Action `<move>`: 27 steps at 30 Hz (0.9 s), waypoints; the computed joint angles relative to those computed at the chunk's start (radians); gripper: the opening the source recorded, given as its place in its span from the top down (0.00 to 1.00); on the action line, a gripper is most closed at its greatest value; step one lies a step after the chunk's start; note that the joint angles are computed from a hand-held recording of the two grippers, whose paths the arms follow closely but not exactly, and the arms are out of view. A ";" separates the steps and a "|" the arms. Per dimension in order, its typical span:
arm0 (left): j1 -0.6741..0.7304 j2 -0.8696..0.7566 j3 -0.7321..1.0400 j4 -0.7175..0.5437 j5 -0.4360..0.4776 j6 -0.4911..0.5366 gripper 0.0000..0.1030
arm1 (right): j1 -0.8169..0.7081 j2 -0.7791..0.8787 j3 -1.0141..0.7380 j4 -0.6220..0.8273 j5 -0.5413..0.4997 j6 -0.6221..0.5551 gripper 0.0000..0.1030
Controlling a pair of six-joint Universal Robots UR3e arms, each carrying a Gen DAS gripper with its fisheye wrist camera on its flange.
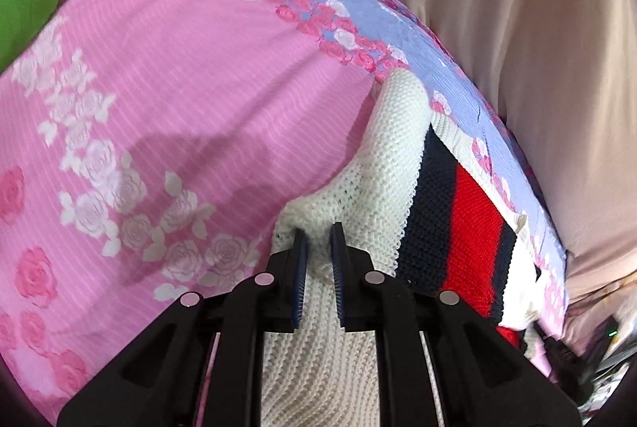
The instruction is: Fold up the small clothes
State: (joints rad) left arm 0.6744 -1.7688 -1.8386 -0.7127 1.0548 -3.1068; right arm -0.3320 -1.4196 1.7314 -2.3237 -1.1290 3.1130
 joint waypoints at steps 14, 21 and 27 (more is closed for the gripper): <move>0.005 -0.008 -0.008 0.001 0.026 0.006 0.75 | -0.071 -0.017 0.035 -0.013 0.074 0.057 0.45; -0.009 0.013 0.001 0.026 0.061 0.014 0.86 | 0.023 0.033 -0.015 -0.088 0.016 0.101 0.92; -0.059 -0.028 0.043 0.006 0.126 0.056 0.83 | -0.029 0.023 0.048 -0.045 -0.066 0.027 0.92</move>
State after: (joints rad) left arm 0.6158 -1.7967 -1.7960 -0.7066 1.1805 -3.0504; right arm -0.3608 -1.3970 1.7795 -2.3690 -1.1953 3.1401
